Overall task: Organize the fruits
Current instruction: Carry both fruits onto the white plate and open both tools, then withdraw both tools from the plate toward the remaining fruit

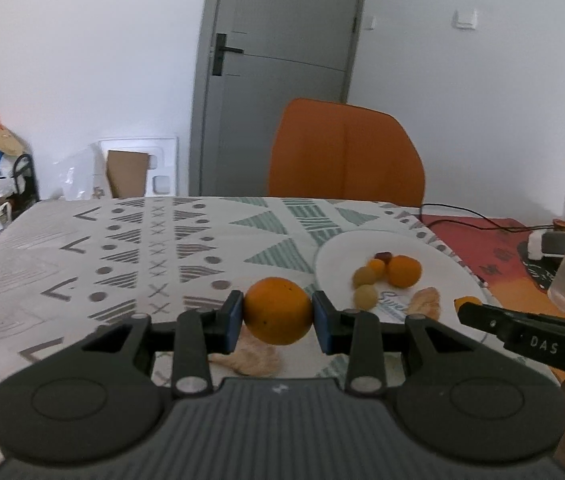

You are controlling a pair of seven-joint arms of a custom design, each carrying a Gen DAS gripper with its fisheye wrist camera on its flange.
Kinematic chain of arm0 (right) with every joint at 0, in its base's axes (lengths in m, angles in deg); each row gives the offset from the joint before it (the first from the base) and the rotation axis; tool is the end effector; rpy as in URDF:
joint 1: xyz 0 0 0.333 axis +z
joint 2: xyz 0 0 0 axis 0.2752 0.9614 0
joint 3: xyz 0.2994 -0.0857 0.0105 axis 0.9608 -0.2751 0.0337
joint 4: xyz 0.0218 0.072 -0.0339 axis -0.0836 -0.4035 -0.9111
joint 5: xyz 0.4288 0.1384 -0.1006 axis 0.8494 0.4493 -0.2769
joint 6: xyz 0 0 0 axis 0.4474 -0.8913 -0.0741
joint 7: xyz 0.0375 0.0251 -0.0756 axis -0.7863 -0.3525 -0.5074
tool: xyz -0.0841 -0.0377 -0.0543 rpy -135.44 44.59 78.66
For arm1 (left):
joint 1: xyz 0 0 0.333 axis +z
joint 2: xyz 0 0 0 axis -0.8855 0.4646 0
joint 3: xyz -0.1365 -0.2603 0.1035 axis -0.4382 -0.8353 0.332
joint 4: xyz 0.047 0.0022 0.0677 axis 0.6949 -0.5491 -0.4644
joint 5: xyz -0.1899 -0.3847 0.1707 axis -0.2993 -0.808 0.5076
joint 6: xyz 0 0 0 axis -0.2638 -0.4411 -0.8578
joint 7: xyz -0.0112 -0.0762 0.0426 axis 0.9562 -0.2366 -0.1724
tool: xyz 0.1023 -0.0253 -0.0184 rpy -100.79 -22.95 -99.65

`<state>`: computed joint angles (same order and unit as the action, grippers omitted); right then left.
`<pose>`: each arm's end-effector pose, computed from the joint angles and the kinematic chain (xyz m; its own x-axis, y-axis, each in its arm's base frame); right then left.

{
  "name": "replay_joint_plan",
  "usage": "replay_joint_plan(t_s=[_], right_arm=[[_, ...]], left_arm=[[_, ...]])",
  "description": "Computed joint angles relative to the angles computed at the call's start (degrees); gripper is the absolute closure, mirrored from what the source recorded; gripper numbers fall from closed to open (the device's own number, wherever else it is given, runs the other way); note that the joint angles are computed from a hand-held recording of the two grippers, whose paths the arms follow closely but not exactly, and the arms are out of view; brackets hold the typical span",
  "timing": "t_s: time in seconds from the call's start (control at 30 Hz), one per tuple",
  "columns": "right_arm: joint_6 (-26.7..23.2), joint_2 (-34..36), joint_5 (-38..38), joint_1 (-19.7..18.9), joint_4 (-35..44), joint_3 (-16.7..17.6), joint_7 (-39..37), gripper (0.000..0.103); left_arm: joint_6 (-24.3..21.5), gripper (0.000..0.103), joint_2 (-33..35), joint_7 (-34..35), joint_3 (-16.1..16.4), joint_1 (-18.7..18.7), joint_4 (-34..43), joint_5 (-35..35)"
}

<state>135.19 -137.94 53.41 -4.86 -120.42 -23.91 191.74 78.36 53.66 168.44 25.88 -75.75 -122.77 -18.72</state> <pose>0.3921 0.1336 0.4080 -0.3326 -0.8832 -0.3308 -0.3812 0.4467 -0.8094 0.5326 -0.1215 0.4510 -0.6041 -0.7868 0.1266 -0.4677 0.2214 -0.8557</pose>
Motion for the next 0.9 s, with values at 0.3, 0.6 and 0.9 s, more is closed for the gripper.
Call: replay_joint_plan(t_s=[0.3,0.6,0.9], right_arm=[[-3.1,-4.1,-0.3,0.9,-2.9,-0.7,3.5,0.074],[-4.7,-9.2,-2.6,4.2,-6.4,-3.1,7.3,0.074],[-4.2,-8.7,-4.3,4.5,-6.2,-3.6,8.6,0.074]], left_arm=[[-2.3,0.067,1.4,1.1,-1.0,-1.2,1.3,0.1],[-3.0,0.067,2.2,1.7,-2.4,-2.3,2.3,1.4],[-1.5,0.041,0.5,3.1,-2.3,-3.0,1.6,-0.1]])
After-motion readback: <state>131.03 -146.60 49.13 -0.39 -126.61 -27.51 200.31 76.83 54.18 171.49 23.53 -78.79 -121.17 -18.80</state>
